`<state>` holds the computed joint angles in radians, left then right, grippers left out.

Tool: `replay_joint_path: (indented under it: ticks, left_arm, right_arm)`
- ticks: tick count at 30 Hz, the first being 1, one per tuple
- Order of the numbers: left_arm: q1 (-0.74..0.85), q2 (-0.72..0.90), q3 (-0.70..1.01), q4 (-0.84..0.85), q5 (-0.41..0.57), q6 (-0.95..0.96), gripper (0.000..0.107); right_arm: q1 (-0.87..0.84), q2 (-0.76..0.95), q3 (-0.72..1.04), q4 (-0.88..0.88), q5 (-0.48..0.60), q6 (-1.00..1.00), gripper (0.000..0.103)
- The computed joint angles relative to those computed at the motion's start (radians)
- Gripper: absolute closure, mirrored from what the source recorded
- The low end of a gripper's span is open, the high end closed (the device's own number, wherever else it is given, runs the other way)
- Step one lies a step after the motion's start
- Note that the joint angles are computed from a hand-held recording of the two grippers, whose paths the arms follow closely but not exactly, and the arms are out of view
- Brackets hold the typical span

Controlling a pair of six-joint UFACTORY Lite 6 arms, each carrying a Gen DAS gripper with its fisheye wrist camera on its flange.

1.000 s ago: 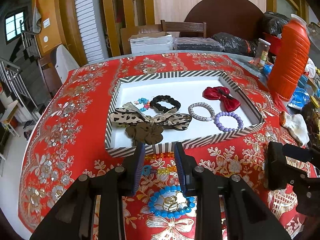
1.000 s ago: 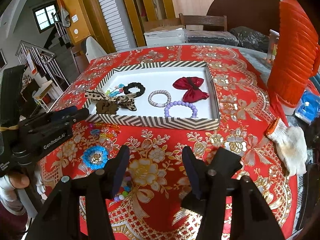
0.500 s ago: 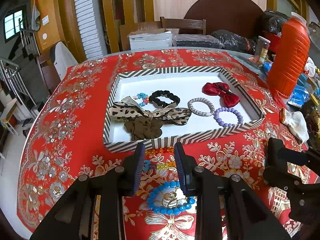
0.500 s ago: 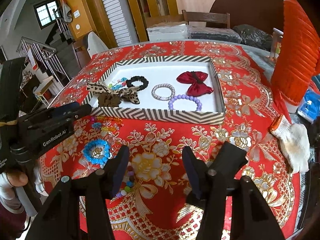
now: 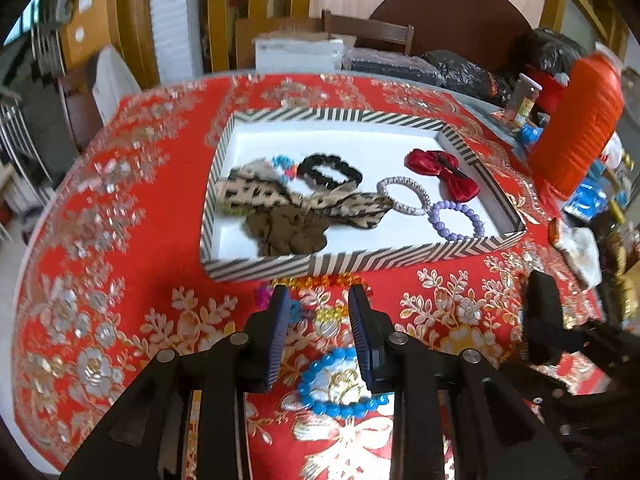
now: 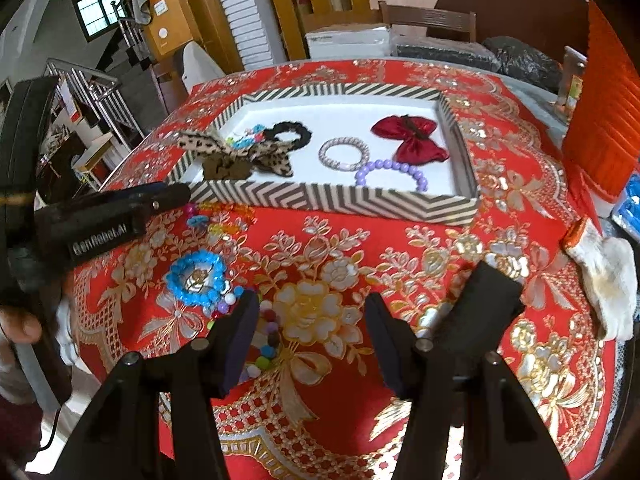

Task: Organize jewelry
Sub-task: 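Grasp the blue bead bracelet with the left tool while the right tool grasps the pastel bead bracelet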

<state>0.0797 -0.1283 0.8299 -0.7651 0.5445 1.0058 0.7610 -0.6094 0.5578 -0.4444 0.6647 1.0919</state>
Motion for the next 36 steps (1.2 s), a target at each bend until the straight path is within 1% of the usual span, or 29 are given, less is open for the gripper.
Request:
replay_joint_path:
  ticks: [3, 6, 8, 9, 10, 12, 16, 17, 19, 21, 22, 23, 24, 27, 31, 32, 36]
  left_arm:
    - [0.075, 0.055, 0.040, -0.016, 0.081, 0.040, 0.083]
    - [0.131, 0.107, 0.068, -0.014, 0.168, 0.059, 0.083]
    - [0.147, 0.124, 0.066, -0.005, 0.202, 0.073, 0.082]
    - [0.148, 0.121, 0.050, 0.004, 0.195, 0.080, 0.081]
    - [0.146, 0.117, 0.035, 0.008, 0.183, 0.086, 0.081]
    - [0.125, 0.114, 0.005, 0.021, 0.148, 0.091, 0.080]
    - [0.073, 0.118, -0.041, 0.043, 0.070, 0.082, 0.079]
    - [0.060, 0.101, -0.065, 0.024, 0.038, 0.106, 0.079]
    - [0.017, 0.061, -0.106, 0.055, -0.030, 0.079, 0.079]
    - [-0.008, 0.048, -0.126, 0.059, -0.064, 0.080, 0.079]
    - [-0.007, 0.046, -0.132, 0.032, -0.068, 0.113, 0.083]
    - [0.000, 0.050, -0.131, -0.002, -0.059, 0.154, 0.098]
    - [0.004, 0.062, -0.119, -0.008, -0.043, 0.158, 0.103]
    - [0.043, 0.093, -0.062, -0.027, 0.063, 0.163, 0.104]
    - [0.047, 0.044, -0.037, -0.042, 0.109, 0.155, 0.104]
    - [0.050, 0.032, -0.021, -0.043, 0.132, 0.147, 0.104]
    - [0.033, 0.006, 0.039, -0.042, 0.173, 0.111, 0.104]
  right_arm:
    - [0.014, 0.039, -0.004, 0.013, -0.038, -0.017, 0.046]
    - [0.047, 0.111, 0.000, -0.020, -0.074, 0.007, 0.046]
    - [0.061, 0.176, 0.012, -0.037, -0.093, 0.014, 0.046]
    - [0.068, 0.207, 0.017, -0.048, -0.106, 0.020, 0.047]
    - [0.072, 0.224, 0.017, -0.060, -0.114, 0.029, 0.050]
    - [0.110, 0.250, 0.018, -0.159, -0.099, 0.115, 0.054]
    - [0.121, 0.273, 0.026, -0.218, -0.057, 0.136, 0.081]
    - [0.107, 0.258, 0.015, -0.216, -0.065, 0.130, 0.086]
    - [0.070, 0.226, -0.006, -0.194, -0.082, 0.103, 0.094]
    - [0.036, 0.204, -0.023, -0.170, -0.115, 0.077, 0.094]
    - [0.016, 0.188, -0.033, -0.150, -0.133, 0.058, 0.094]
    - [-0.005, 0.167, -0.045, -0.128, -0.153, 0.038, 0.094]
    - [-0.008, 0.146, -0.052, -0.116, -0.157, 0.035, 0.094]
    - [-0.015, 0.086, -0.049, -0.097, -0.147, 0.013, 0.094]
    - [-0.042, 0.021, -0.007, -0.053, -0.111, -0.061, 0.094]
    - [-0.055, 0.006, 0.005, -0.039, -0.105, -0.084, 0.094]
    - [-0.098, -0.029, 0.050, -0.007, -0.075, -0.154, 0.094]
